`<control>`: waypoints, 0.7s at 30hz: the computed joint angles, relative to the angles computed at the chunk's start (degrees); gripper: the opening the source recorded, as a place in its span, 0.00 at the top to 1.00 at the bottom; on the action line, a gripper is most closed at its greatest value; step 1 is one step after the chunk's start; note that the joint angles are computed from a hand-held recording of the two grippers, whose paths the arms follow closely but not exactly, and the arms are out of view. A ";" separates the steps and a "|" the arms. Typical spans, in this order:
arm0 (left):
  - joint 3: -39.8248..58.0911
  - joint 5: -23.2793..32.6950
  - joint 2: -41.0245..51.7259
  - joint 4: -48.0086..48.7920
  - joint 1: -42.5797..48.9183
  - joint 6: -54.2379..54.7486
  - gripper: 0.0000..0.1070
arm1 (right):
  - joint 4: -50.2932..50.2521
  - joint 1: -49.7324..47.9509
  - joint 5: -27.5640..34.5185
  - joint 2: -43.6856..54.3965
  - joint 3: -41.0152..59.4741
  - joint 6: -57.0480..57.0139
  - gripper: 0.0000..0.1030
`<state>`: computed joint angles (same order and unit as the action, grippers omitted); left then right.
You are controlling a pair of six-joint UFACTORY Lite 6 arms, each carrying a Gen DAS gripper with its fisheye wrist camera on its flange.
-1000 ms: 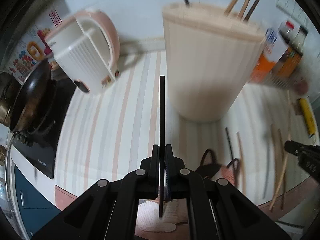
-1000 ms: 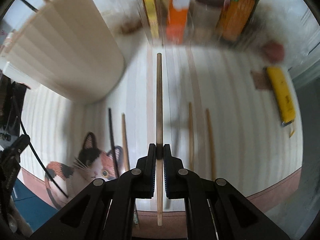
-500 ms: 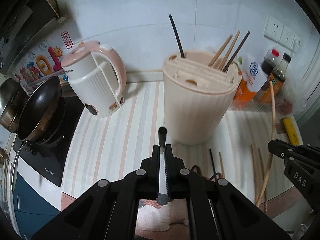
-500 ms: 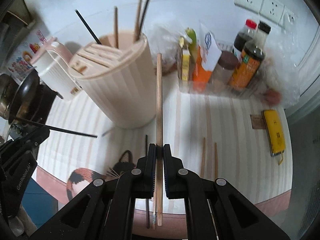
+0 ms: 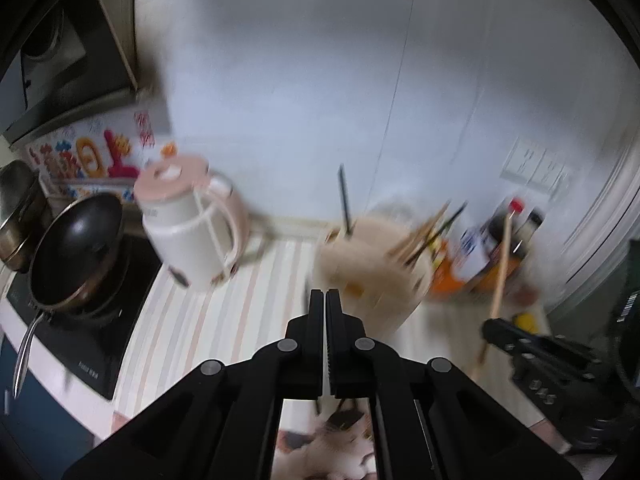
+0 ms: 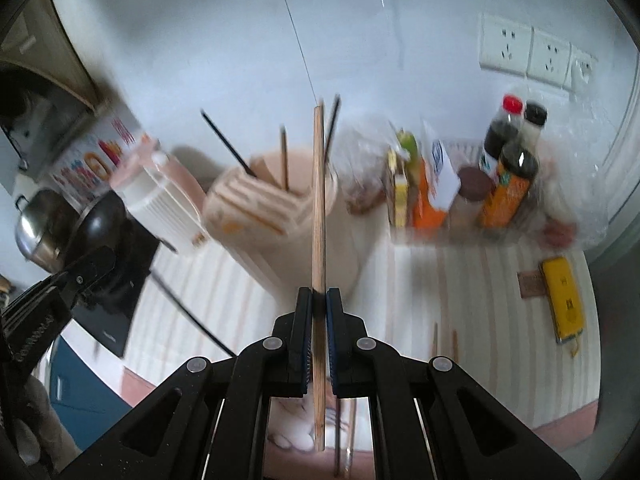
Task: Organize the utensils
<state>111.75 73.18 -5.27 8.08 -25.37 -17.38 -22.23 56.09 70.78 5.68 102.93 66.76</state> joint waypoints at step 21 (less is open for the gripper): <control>-47.23 -23.64 6.38 -13.12 10.59 5.59 0.62 | 24.50 -15.38 -17.04 -0.99 -34.04 -13.97 0.93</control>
